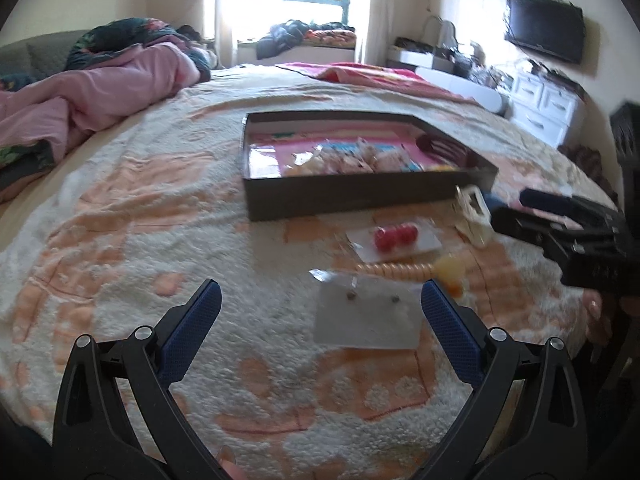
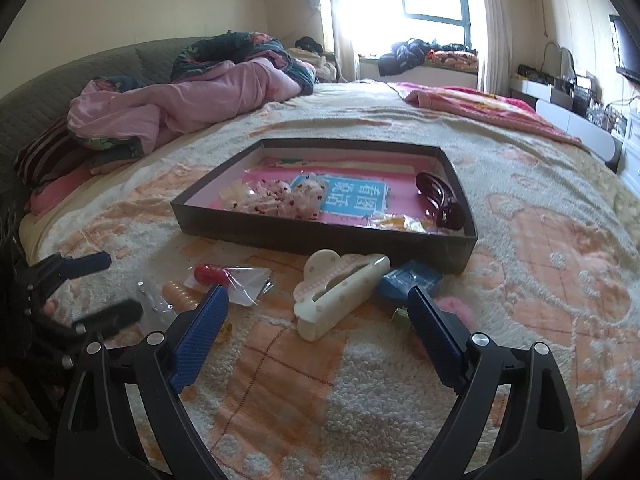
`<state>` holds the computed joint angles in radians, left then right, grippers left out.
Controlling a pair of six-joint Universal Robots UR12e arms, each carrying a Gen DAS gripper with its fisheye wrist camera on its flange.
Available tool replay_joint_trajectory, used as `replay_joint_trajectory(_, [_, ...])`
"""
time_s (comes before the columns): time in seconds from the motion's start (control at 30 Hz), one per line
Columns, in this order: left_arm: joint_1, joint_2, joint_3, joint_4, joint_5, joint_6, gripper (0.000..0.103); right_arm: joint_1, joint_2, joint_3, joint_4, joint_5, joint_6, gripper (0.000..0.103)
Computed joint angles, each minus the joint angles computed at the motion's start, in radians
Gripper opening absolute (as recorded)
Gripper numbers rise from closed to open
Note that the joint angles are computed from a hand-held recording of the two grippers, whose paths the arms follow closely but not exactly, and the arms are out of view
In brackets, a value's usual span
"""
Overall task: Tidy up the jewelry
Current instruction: 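Reach left tool toward the clear card bag while right tool approaches white claw clip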
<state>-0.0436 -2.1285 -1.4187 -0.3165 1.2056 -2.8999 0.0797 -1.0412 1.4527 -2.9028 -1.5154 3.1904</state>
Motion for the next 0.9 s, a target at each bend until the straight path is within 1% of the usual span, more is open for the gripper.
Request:
replay_joint_trajectory(0.07, [-0.005,-0.002,-0.001,-0.007,0.002,0.026,0.092,-0.001,0.004,-0.007,0.017,0.006,0.005,0.084])
replay_joint_trajectory(0.23, [-0.011,-0.006,0.001,-0.027,-0.008,0.055,0.092,0.000,0.015,-0.025,0.054,0.011,0.030,0.079])
replay_joint_trajectory(0.37, [-0.018,-0.012,0.007,-0.042,-0.016,0.086,0.092,0.004,0.027,-0.044,0.077,-0.009,0.057,0.073])
replay_joint_trajectory(0.43, [-0.020,-0.015,0.012,-0.051,-0.019,0.093,0.092,0.006,0.034,-0.056,0.097,-0.022,0.075,0.066])
replay_joint_trajectory(0.5, [-0.023,-0.017,0.015,-0.057,-0.018,0.097,0.092,0.008,0.042,-0.067,0.110,-0.030,0.099,0.063])
replay_joint_trajectory(0.7, [-0.025,-0.023,0.022,-0.068,-0.022,0.097,0.091,0.013,0.060,-0.093,0.121,-0.062,0.145,0.059])
replay_joint_trajectory(0.77, [-0.026,-0.024,0.024,-0.076,-0.025,0.099,0.088,0.015,0.067,-0.101,0.127,-0.073,0.163,0.056])
replay_joint_trajectory(0.83, [-0.027,-0.025,0.026,-0.085,-0.020,0.102,0.084,0.016,0.071,-0.107,0.131,-0.083,0.179,0.048])
replay_joint_trajectory(0.9, [-0.028,-0.026,0.030,-0.094,-0.009,0.101,0.078,0.015,0.074,-0.109,0.138,-0.089,0.195,0.043])
